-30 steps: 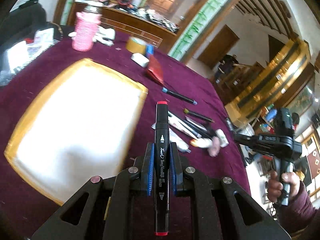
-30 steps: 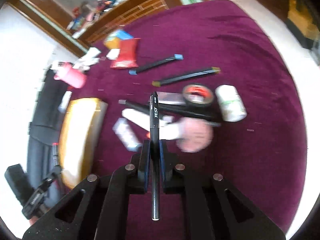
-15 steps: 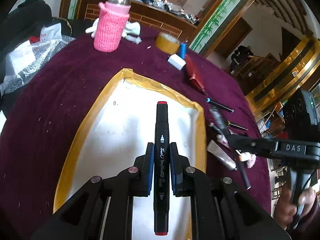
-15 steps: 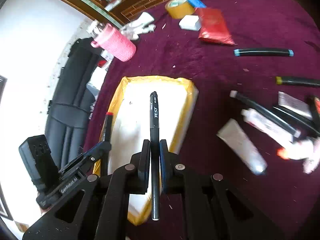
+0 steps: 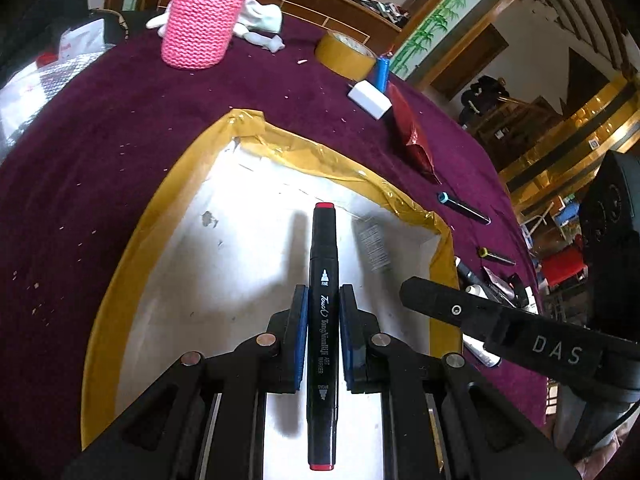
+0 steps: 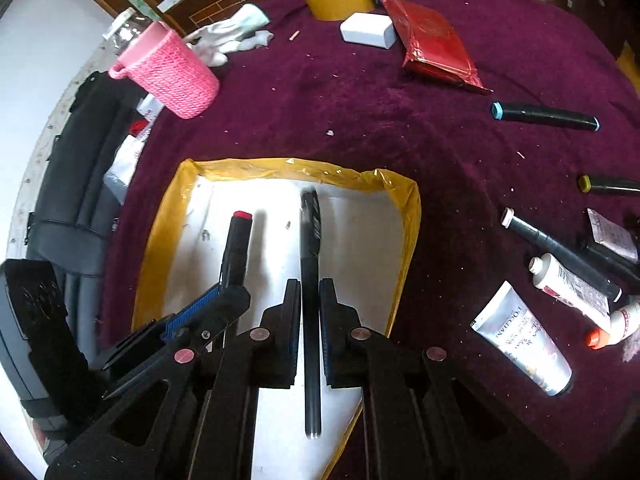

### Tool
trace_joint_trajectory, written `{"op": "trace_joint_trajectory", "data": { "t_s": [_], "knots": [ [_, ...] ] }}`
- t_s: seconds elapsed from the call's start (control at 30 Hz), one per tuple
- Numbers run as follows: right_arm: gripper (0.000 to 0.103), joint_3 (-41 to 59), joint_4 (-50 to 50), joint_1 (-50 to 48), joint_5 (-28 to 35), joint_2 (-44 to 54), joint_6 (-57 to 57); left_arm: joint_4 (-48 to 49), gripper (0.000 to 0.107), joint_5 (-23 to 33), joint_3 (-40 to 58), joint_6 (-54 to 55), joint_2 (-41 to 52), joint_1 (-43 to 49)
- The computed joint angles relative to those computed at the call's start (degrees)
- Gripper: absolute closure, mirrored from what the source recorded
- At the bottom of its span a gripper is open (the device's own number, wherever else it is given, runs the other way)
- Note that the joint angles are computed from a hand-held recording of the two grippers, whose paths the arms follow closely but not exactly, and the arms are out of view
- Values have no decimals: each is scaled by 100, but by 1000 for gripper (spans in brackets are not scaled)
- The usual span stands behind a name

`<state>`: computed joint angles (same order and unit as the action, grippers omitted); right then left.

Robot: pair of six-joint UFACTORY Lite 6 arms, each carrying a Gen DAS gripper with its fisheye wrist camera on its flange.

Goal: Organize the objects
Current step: 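Carry marker and pen into the yellow-bordered tray and open both tools, then grasp the silver floral hand-cream tube with the left tool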

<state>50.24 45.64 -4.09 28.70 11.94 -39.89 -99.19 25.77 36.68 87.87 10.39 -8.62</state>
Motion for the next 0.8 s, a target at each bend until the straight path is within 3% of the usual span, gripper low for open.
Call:
{"op": "trace_joint_trajectory", "data": {
  "t_s": [0.03, 0.1, 0.27, 0.33, 0.47, 0.67, 0.8],
  "knots": [
    [96, 7, -112, 15, -52, 8, 143, -70, 73, 49, -2, 94, 18, 23],
    [94, 52, -250, -28, -36, 36, 308, -191, 61, 212, -46, 294, -8, 79],
    [93, -123, -353, -231, 18, -390, 416, -976, 60, 310, -500, 986, -358, 137],
    [93, -287, -530, -326, 34, -761, 525, -1143, 60, 756, -728, 1016, -381, 461],
    [93, -565, -630, -746, 275, -1428, 435, -1478, 60, 1134, -1053, 1080, -455, 802],
    [91, -625, -418, -1833, 952, -1784, -330, -2079, 60, 886, -1554, 1139, -699, 642],
    [91, -368, -196, -2813, 1541, -1608, -1266, -2598, 60, 355, -1732, 1178, -1170, 158]
  ]
}}
